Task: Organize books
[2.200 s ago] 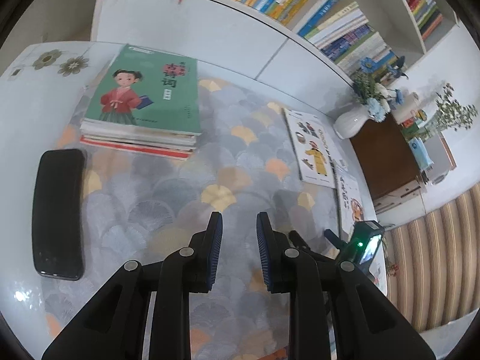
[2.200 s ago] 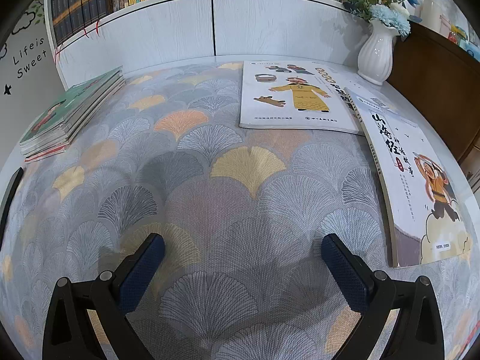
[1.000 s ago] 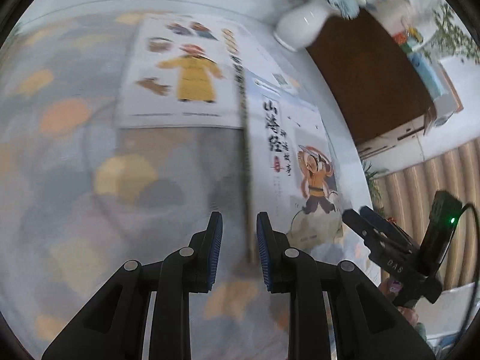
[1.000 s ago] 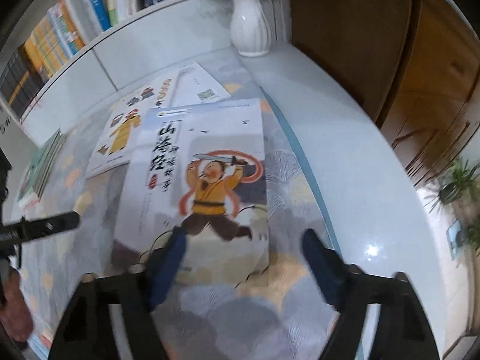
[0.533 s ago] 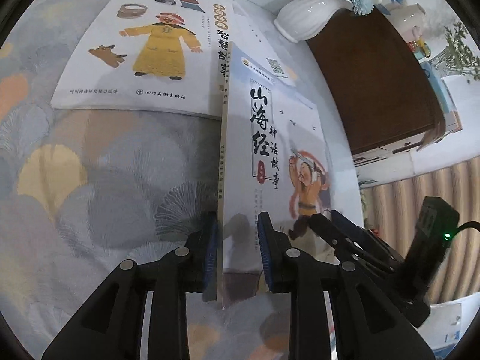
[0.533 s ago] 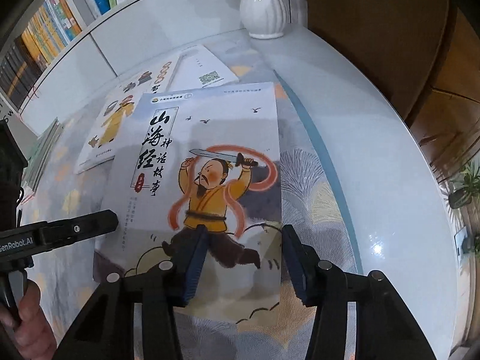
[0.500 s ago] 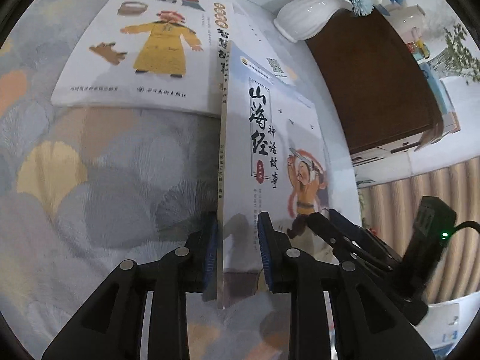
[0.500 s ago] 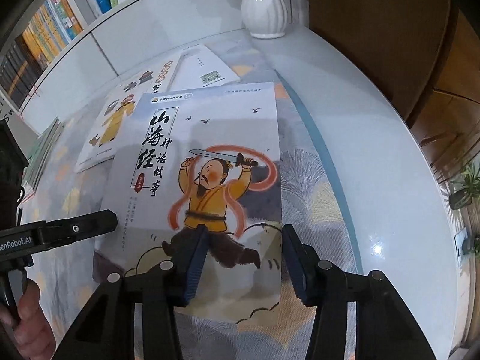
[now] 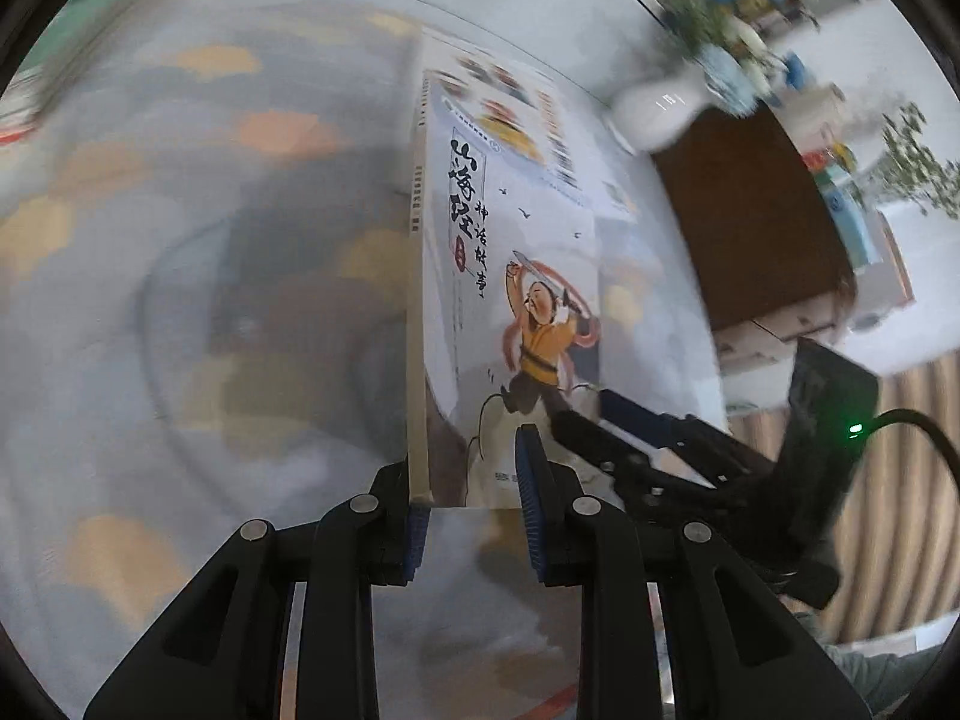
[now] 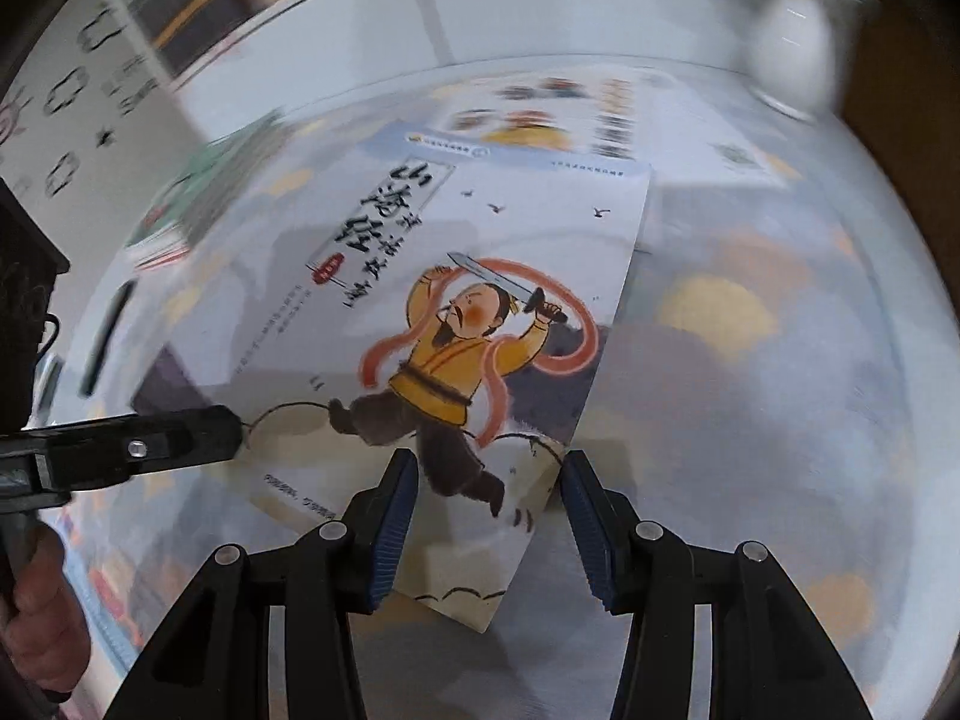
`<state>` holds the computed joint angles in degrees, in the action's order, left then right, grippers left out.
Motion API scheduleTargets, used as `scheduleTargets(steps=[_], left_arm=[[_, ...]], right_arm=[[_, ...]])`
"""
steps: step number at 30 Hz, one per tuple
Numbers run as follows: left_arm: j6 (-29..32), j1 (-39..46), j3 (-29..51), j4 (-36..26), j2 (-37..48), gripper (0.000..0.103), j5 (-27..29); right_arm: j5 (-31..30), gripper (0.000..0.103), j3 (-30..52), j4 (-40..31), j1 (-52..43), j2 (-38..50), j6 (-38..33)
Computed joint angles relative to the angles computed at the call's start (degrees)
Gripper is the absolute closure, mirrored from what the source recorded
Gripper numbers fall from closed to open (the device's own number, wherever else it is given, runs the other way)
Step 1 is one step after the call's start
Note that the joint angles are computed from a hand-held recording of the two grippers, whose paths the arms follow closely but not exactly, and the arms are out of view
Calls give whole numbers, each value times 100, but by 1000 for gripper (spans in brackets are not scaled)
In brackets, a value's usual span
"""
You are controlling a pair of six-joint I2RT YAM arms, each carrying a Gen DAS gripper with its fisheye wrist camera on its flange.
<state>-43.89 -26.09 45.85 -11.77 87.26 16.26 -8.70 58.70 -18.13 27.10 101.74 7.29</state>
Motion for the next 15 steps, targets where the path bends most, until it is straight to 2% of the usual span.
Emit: scheduleTargets(steps=[4, 8, 10, 13, 15], left_arm=[[-216, 298, -581, 204, -376, 81, -48], [-295, 436, -903, 371, -494, 81, -122], [-363, 519, -1040, 575, -483, 81, -18], [-441, 459, -977, 593, -338, 81, -136], [-419, 356, -837, 409, -224, 81, -277]], right_arm=[[-29, 54, 259, -122, 159, 196, 141], [689, 54, 368, -521, 344, 68, 140], [685, 54, 349, -593, 367, 26, 122], [912, 54, 296, -644, 339, 101, 238], [803, 54, 91, -458, 269, 1, 348]])
